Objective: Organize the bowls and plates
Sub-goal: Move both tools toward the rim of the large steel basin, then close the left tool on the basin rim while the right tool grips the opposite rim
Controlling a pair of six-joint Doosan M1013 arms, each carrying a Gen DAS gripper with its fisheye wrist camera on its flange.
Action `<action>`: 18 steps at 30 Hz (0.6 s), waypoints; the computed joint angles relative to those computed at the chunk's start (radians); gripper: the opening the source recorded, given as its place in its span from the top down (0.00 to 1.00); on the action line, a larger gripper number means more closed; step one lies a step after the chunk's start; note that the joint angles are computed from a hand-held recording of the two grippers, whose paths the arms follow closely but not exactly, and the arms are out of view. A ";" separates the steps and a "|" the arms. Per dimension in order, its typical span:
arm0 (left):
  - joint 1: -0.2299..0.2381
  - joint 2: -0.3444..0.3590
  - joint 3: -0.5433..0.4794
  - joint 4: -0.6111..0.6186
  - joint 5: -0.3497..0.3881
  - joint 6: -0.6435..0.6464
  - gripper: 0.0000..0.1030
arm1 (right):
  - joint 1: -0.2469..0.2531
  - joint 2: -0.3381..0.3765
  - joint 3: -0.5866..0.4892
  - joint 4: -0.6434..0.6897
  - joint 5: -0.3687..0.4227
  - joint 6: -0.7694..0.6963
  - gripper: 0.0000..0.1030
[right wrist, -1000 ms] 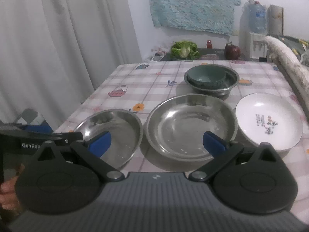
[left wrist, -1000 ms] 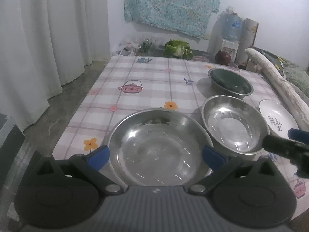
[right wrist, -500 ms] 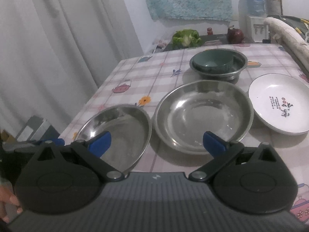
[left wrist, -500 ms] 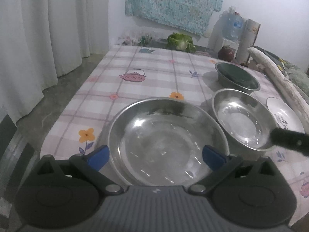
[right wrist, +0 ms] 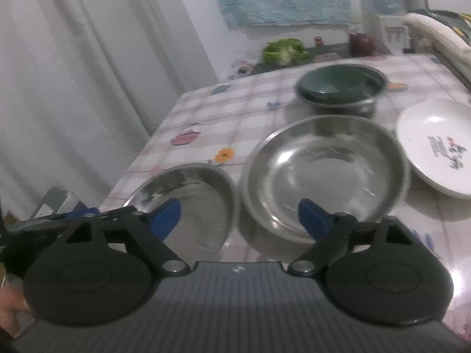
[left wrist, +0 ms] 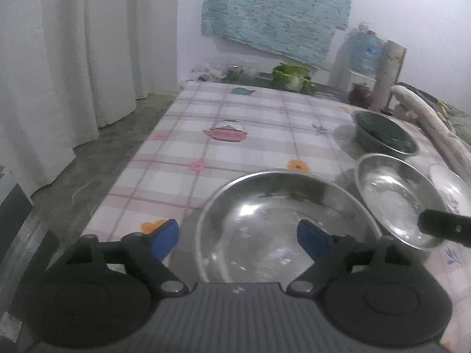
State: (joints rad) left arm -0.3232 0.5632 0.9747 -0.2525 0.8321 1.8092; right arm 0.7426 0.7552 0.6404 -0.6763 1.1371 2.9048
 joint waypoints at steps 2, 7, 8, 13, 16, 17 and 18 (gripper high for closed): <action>0.002 0.002 -0.001 0.033 -0.012 -0.027 0.22 | -0.004 0.015 -0.023 0.026 -0.017 -0.030 0.28; -0.002 0.026 -0.030 0.123 0.039 -0.091 0.34 | -0.011 0.081 -0.135 0.120 0.030 -0.134 0.50; -0.002 0.032 -0.036 0.132 0.056 -0.094 0.38 | -0.011 0.093 -0.158 0.131 0.050 -0.148 0.51; 0.004 0.044 -0.046 0.089 0.100 -0.061 0.49 | -0.014 0.110 -0.179 0.154 0.094 -0.141 0.58; 0.005 0.058 -0.068 0.080 0.145 -0.075 0.58 | -0.022 0.096 -0.139 0.179 0.062 -0.101 0.66; 0.006 0.062 -0.076 0.073 0.162 -0.087 0.59 | -0.025 0.092 -0.129 0.188 0.049 -0.093 0.67; 0.008 0.062 -0.075 0.067 0.167 -0.093 0.61 | -0.027 0.087 -0.116 0.195 0.032 -0.085 0.70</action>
